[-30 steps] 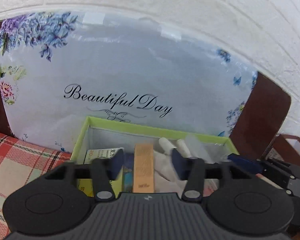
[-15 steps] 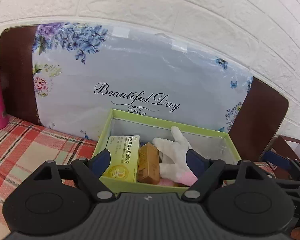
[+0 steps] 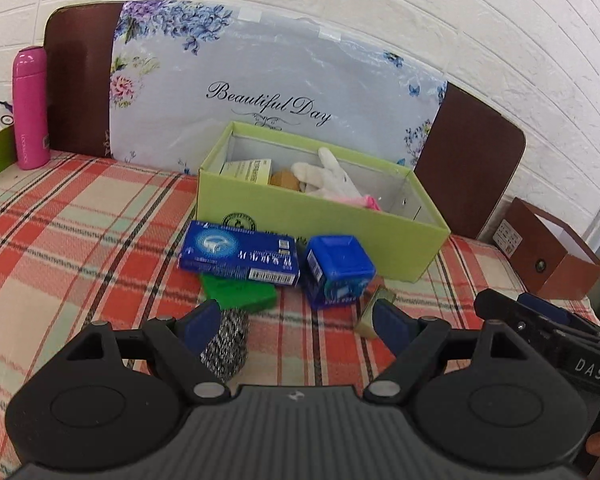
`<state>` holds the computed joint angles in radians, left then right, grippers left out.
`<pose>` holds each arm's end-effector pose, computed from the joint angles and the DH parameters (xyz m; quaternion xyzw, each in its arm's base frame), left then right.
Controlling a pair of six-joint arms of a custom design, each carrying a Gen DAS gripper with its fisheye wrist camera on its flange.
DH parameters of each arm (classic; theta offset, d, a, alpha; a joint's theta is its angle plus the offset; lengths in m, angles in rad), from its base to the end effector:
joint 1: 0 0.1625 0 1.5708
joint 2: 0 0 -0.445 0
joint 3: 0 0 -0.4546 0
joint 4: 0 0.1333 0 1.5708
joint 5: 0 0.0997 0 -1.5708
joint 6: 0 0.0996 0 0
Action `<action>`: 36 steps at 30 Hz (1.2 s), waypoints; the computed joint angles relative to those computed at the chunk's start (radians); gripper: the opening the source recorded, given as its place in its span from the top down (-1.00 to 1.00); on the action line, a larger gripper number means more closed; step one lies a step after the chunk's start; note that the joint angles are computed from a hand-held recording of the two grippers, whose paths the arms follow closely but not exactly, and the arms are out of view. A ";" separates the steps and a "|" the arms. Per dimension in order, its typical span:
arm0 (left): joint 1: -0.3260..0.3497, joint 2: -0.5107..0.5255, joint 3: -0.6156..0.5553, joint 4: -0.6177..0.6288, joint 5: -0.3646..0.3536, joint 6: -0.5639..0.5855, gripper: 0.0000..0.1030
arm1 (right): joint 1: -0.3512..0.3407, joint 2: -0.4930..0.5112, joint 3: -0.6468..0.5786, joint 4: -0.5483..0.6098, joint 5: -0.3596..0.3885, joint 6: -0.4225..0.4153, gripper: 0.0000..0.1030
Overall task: Organize objects
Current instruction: 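Move both tools back over the remaining items, then grasp the steel wool scrubber with the left tool while the right tool grasps the red tape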
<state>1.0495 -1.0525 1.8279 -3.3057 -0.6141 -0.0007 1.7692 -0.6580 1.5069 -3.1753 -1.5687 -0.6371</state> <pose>-0.1372 -0.6700 0.2795 -0.0026 0.8157 -0.5012 0.2888 0.2873 -0.7515 0.0893 0.3774 -0.8494 0.3602 0.0793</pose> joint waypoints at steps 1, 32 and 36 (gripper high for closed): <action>-0.004 -0.005 0.015 0.000 0.007 -0.007 -0.67 | -0.002 -0.008 0.019 -0.006 -0.010 0.000 -1.00; 0.069 -0.029 0.084 0.044 -0.070 0.002 0.25 | -0.019 0.059 0.026 -0.019 -0.197 -0.093 -0.55; 0.052 -0.035 0.108 0.038 -0.063 -0.010 0.25 | -0.017 0.108 -0.053 0.015 -0.204 -0.087 -0.38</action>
<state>1.1018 -1.0873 1.9356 -3.2677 -0.6767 -0.0106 1.7526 -0.5500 1.4542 -3.1601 -1.7728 -0.7240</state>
